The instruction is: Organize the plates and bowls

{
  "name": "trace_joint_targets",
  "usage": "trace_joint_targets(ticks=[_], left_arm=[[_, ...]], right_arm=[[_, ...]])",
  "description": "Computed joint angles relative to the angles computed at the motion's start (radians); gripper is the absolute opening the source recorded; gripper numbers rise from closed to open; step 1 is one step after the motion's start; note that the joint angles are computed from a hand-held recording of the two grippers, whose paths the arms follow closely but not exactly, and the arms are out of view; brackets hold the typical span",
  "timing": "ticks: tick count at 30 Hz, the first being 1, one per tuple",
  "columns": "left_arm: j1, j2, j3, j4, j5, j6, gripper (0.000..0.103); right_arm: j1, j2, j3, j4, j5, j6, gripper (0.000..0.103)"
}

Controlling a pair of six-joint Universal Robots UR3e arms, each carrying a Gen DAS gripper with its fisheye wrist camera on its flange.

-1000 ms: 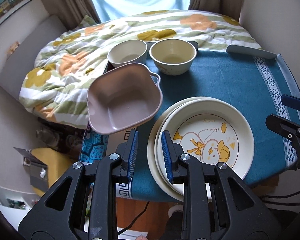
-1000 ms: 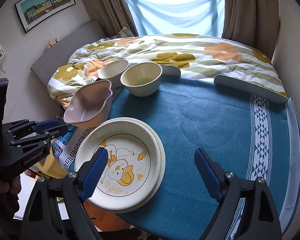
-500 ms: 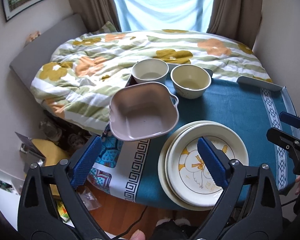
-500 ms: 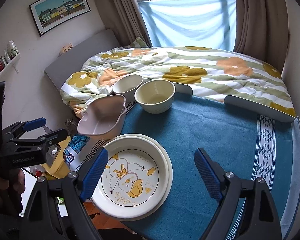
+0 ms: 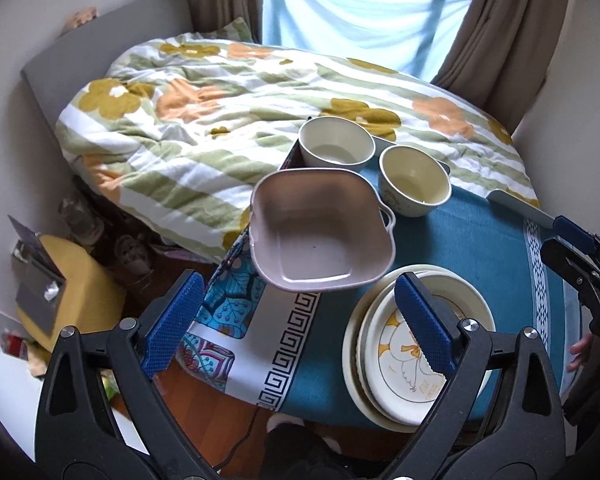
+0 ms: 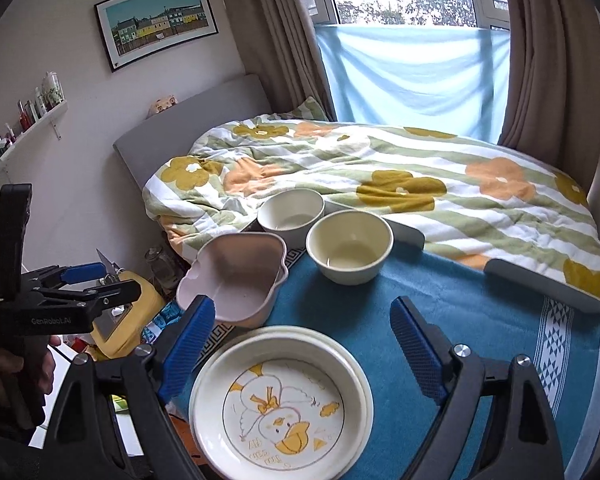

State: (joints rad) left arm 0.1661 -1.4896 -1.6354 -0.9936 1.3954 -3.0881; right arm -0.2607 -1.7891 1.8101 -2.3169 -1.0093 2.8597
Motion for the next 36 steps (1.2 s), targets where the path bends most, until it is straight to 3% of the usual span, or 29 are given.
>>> trace_joint_targets(ticks=[2, 7, 11, 13, 15, 18, 23, 25, 28, 31, 36], left_arm=[[0.051, -0.045, 0.027, -0.025, -0.048, 0.011, 0.096], [0.147, -0.168, 0.088, -0.062, -0.152, 0.048, 0.096], [0.175, -0.286, 0.160, -0.108, -0.216, 0.090, 0.095], [0.176, -0.348, 0.204, -0.134, -0.243, 0.107, 0.090], [0.174, -0.409, 0.243, -0.158, -0.260, 0.120, 0.071], [0.160, -0.492, 0.299, -0.189, -0.274, 0.138, 0.053], [0.153, -0.586, 0.370, -0.223, -0.283, 0.158, 0.042], [0.154, -0.620, 0.401, -0.241, -0.285, 0.165, 0.035], [0.158, -0.653, 0.432, -0.257, -0.281, 0.173, 0.022], [0.158, -0.668, 0.448, -0.259, -0.288, 0.189, 0.019], [0.129, -0.644, 0.438, -0.212, -0.250, 0.210, 0.019]], right_arm=[[0.065, 0.083, -0.064, -0.046, -0.059, 0.039, 0.098], [0.223, 0.318, -0.336, 0.110, -0.239, 0.081, 0.098], [0.262, 0.450, -0.447, 0.154, -0.241, 0.153, 0.098], [0.286, 0.539, -0.537, 0.203, -0.264, 0.190, 0.098], [0.307, 0.629, -0.628, 0.252, -0.277, 0.219, 0.098], [0.322, 0.728, -0.720, 0.296, -0.277, 0.254, 0.097], [0.338, 0.858, -0.856, 0.387, -0.243, 0.281, 0.062], [0.345, 0.898, -0.897, 0.410, -0.229, 0.293, 0.052], [0.356, 0.936, -0.944, 0.437, -0.221, 0.299, 0.025], [0.376, 0.965, -0.992, 0.462, -0.239, 0.304, 0.017], [0.390, 0.945, -0.957, 0.421, -0.265, 0.312, 0.016]])
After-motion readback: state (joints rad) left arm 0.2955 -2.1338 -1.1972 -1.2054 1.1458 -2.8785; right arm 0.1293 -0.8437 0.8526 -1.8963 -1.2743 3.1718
